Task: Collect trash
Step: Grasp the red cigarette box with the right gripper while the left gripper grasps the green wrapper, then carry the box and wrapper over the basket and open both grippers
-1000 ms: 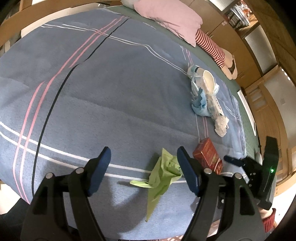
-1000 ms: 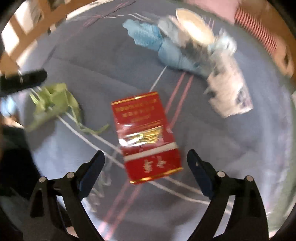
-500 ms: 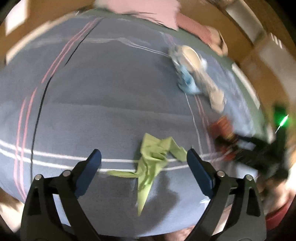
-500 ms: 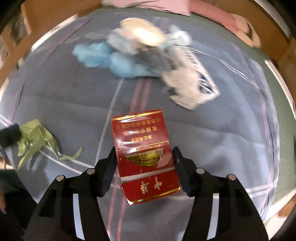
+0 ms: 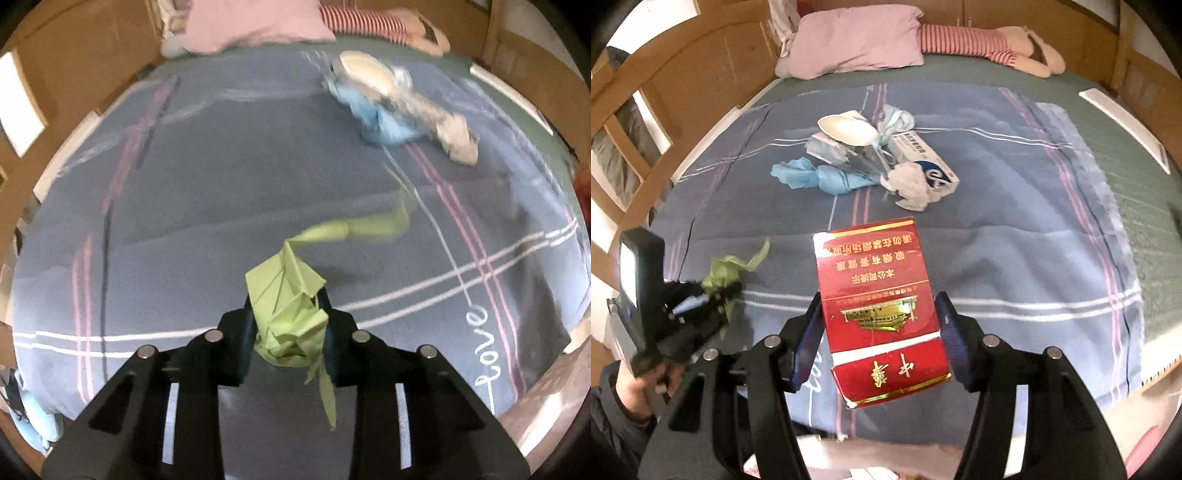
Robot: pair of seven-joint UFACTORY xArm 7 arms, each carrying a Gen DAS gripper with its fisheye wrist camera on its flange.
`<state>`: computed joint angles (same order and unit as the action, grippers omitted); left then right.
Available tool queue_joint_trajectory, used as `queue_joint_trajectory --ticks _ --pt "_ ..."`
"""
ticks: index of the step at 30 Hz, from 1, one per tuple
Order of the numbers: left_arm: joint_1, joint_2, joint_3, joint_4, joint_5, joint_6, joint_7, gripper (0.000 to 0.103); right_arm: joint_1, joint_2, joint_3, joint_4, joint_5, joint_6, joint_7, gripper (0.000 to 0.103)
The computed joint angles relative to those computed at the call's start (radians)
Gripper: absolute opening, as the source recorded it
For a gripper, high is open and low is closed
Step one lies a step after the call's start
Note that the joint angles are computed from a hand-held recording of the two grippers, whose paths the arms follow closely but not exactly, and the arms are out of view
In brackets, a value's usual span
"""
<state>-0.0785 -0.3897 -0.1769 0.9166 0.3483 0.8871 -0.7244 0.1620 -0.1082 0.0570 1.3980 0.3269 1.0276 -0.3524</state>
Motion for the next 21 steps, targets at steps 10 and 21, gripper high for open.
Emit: queue_joint_trajectory --ticks 10,21 --pt "0.017 -0.238 -0.118 -0.02 0.062 0.004 -0.159 0.03 -0.011 -0.243 -0.069 -0.184 0.062 -0.031 -0.014 0.059" --pt "-0.032 -0.343 -0.221 0.06 -0.029 0.04 -0.163 0.031 -0.023 -0.487 -0.197 -0.31 0.147 0.166 -0.063 0.059"
